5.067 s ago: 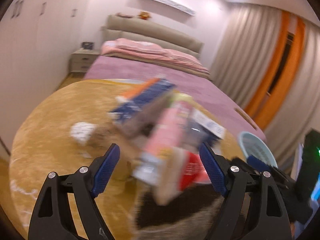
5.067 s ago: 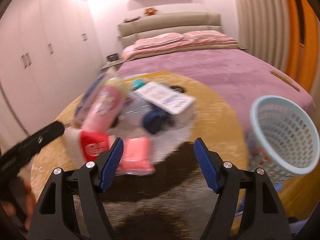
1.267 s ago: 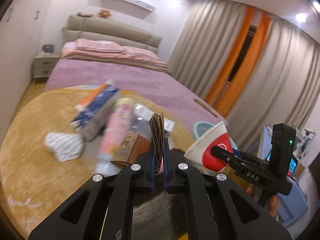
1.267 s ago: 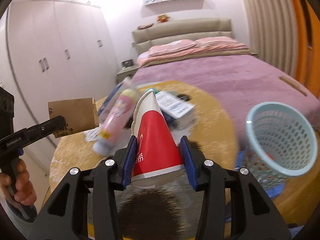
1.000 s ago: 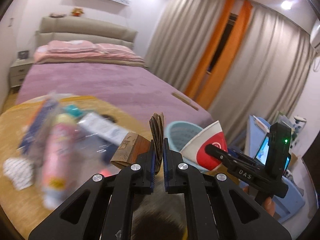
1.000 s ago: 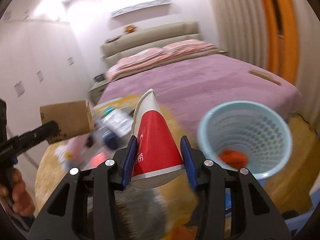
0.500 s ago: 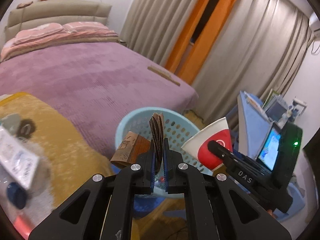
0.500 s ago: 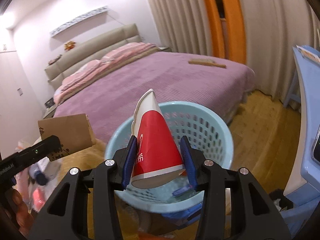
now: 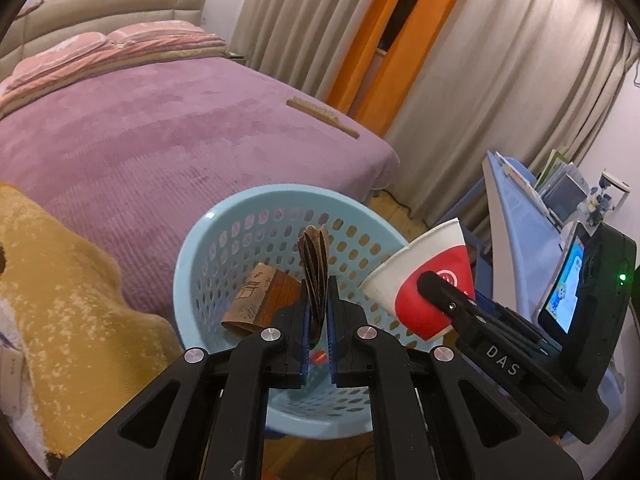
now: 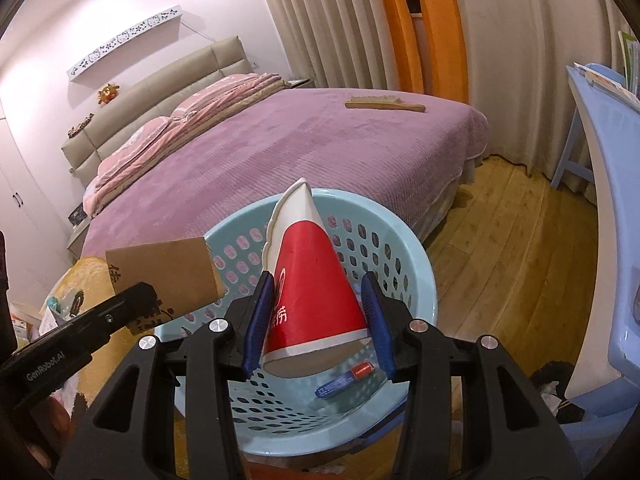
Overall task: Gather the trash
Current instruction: 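Carry both cups over the wastebasket and open both tools to drop them, then move both open tools back to the trash pile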
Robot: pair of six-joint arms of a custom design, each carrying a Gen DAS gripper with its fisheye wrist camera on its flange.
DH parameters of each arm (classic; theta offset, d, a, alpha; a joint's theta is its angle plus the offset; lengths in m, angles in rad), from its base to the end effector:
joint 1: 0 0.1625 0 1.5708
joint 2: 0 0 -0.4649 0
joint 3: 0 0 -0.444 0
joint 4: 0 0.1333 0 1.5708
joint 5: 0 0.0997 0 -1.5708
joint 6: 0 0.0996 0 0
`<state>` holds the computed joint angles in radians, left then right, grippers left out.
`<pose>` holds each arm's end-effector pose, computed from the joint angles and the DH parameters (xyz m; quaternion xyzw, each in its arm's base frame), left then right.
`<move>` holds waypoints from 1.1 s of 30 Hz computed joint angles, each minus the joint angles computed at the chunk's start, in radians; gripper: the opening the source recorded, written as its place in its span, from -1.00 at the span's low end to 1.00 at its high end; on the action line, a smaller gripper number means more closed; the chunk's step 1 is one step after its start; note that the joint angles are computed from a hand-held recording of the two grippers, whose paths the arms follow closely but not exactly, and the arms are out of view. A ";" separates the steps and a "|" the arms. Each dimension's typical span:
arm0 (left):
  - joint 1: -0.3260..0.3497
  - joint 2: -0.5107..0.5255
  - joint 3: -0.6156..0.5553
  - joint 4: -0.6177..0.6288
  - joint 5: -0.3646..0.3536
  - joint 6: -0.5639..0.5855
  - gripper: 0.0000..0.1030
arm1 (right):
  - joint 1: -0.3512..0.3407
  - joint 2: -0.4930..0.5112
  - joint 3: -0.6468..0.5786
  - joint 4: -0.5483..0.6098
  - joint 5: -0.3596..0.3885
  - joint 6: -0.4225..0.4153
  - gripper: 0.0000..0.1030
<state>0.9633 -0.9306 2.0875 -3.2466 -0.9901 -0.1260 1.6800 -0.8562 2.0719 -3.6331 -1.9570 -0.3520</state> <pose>-0.1791 -0.5869 0.1060 0.1495 0.9169 -0.3287 0.1702 0.1600 -0.5802 0.1109 0.1278 -0.8891 0.3790 0.2225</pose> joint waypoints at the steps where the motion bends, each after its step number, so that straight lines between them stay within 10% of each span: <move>1: -0.001 0.003 -0.003 0.004 0.001 -0.002 -0.85 | 0.000 0.002 -0.002 0.001 -0.002 -0.001 -0.17; 12: -0.042 -0.050 0.065 -0.050 0.080 -0.009 0.40 | 0.009 -0.036 0.038 0.007 0.023 -0.020 0.29; 33: -0.277 -0.480 0.481 -0.185 0.365 -0.166 0.54 | 0.231 0.000 0.151 -0.025 0.075 -0.095 0.30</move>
<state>0.6868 -1.4104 2.5688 -3.4315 -0.6252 -0.2921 1.9107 -0.8559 2.2233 -3.6580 -1.8816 -0.4473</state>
